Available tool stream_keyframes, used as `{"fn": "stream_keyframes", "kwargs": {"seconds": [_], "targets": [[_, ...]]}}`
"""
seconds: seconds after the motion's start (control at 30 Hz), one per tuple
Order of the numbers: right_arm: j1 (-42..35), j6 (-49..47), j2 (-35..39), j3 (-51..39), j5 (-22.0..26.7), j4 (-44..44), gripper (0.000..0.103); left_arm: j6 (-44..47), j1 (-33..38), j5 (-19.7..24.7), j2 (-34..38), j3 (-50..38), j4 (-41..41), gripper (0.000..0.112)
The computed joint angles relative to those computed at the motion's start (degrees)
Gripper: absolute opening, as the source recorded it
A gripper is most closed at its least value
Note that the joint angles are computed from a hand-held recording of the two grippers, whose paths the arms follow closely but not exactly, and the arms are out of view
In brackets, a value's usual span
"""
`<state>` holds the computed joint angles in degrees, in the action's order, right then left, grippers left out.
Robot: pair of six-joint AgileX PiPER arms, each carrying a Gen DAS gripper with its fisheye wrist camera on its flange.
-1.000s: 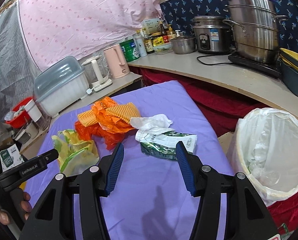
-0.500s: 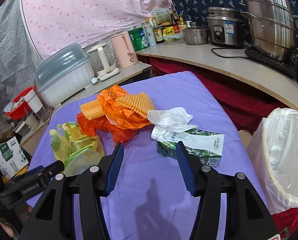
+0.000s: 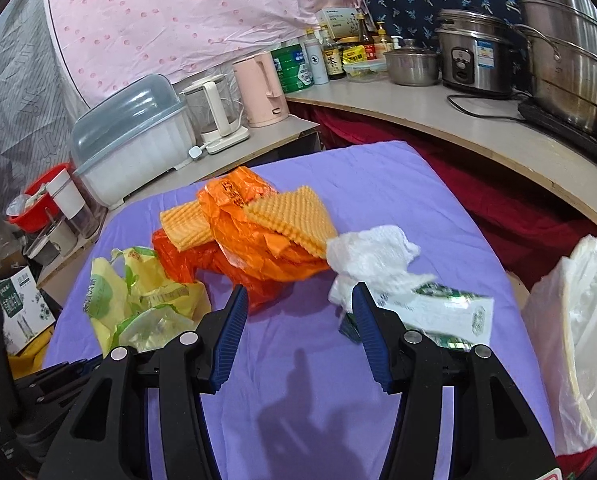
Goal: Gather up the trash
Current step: 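Close the left gripper on the yellow-green snack bag while the right grasps an orange mesh sleeve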
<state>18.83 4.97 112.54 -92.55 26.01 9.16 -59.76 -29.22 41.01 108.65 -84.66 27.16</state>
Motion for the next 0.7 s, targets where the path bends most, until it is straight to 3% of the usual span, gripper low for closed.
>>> {"fn": "stream_keyframes", "kwargs": {"seconds": [0.27,0.4,0.47,0.57,0.6,0.7], "targets": [[0.1,-0.2,9.9,-18.0,6.9,0.8,0.053,2.1,2.1,1.1,-1.4,-3.3,-1.6,0.008],[0.3,0.8,17.3,-30.3,13.2,0.1,0.051,3.1,2.7,1.3,-1.6,-4.3,-2.7,0.008],[0.6,1.4,20.1,-34.9,15.7,-0.8,0.044,3.4,2.9,1.2,-1.6,-4.6,-3.1,0.008],[0.4,0.8,22.6,-38.6,18.2,-0.1,0.025,3.8,3.1,1.3,-1.4,-4.9,-3.6,0.008],[0.1,0.2,22.3,-38.0,17.9,1.0,0.017,4.0,3.2,1.3,-1.3,-4.9,-3.9,0.008],[-0.6,-1.1,19.6,-33.1,15.1,3.1,0.011,3.8,3.1,1.2,-1.7,-4.6,-4.1,0.008]]}}
